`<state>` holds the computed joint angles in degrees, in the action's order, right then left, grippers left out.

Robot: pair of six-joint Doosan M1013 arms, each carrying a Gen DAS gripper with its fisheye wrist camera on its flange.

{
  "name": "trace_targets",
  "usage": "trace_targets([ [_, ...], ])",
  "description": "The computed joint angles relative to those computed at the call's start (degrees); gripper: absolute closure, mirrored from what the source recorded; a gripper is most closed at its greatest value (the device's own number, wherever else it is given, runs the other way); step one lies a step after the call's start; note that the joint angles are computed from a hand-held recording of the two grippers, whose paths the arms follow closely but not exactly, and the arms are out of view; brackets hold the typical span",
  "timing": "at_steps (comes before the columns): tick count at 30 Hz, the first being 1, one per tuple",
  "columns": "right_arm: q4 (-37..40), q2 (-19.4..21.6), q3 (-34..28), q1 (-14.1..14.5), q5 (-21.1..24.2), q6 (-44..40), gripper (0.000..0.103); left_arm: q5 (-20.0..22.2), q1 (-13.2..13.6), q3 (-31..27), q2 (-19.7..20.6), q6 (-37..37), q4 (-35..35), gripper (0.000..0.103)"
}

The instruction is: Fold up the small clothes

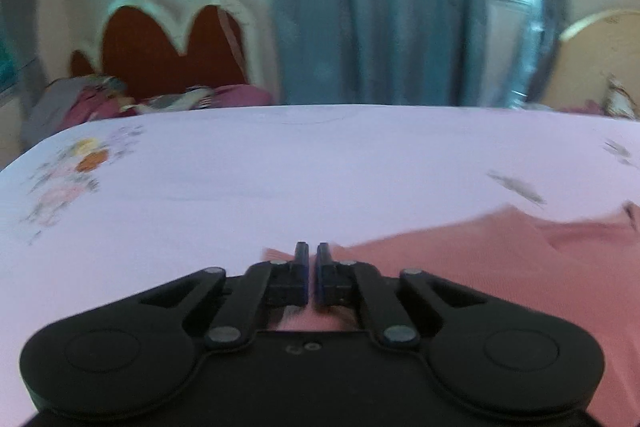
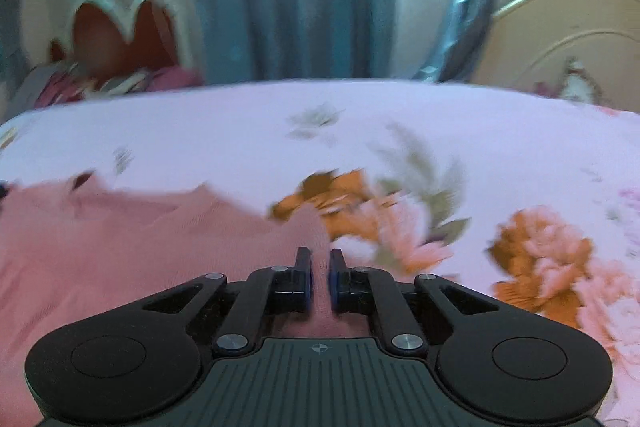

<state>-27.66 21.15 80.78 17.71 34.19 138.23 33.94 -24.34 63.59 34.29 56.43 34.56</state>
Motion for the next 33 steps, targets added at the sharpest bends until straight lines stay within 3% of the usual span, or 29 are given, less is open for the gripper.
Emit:
trace_targets([
  [3,-1.2,-0.1,1.0,-0.2,-0.6,7.1,0.095,2.0,0.1,-0.9,0.6,-5.0,2.3,0.103],
  [8,1.0,0.3,-0.3,-0.2,0.5,3.1,0.093,1.0,0.2,0.0,-0.2,-0.4,-2.8,0.101],
  [9,1.8,-0.2,0.2,-0.4,-0.8,3.3,0.087,1.1,0.6,-0.1,-0.5,2.3,-6.8,0.086],
  [10,1.3,-0.6,0.5,-0.4,-1.2,4.3,0.071,1.8,0.8,-0.5,-0.6,5.5,-10.8,0.066],
  [11,0.6,-1.1,1.0,-0.3,-1.8,4.8,0.055,2.1,0.9,-0.4,-0.9,7.0,-12.4,0.057],
  [13,0.2,-1.9,1.8,-0.1,-2.4,5.0,0.054,-0.2,0.9,1.2,-1.9,7.1,-11.7,0.023],
  [14,1.5,-2.1,1.9,-0.2,-2.6,4.3,0.054,-1.3,1.0,2.0,-2.4,8.4,-12.2,0.021],
  [17,3.2,-2.0,1.7,-0.2,-1.5,3.1,0.054,0.3,0.9,1.3,-1.8,14.4,-15.4,0.025],
  [19,4.0,-1.9,1.5,-0.1,-0.4,2.7,0.054,3.3,0.6,-0.2,-0.7,16.0,-16.2,0.033],
  [22,5.4,-1.9,1.8,0.2,-0.7,0.9,0.058,2.4,0.8,-0.2,-0.3,17.2,-18.8,0.081],
  [23,5.0,-1.7,1.7,0.4,-0.6,0.5,0.078,1.6,0.3,0.2,-0.4,15.6,-15.7,0.091],
  [25,5.3,-1.4,1.5,0.5,-0.6,0.1,0.092,0.8,-0.2,0.6,-0.4,13.2,-12.3,0.095],
  [29,1.5,-1.1,1.2,0.9,-1.5,2.3,0.097,-0.5,-0.8,1.5,-0.5,1.0,-0.2,0.095],
  [31,-0.7,0.0,0.0,1.2,2.1,2.9,0.097,1.7,-0.7,0.2,0.4,1.2,-1.2,0.095],
  [33,-1.7,0.0,0.6,0.9,1.4,4.3,0.097,1.9,-1.4,0.9,0.4,0.3,2.1,0.095],
])
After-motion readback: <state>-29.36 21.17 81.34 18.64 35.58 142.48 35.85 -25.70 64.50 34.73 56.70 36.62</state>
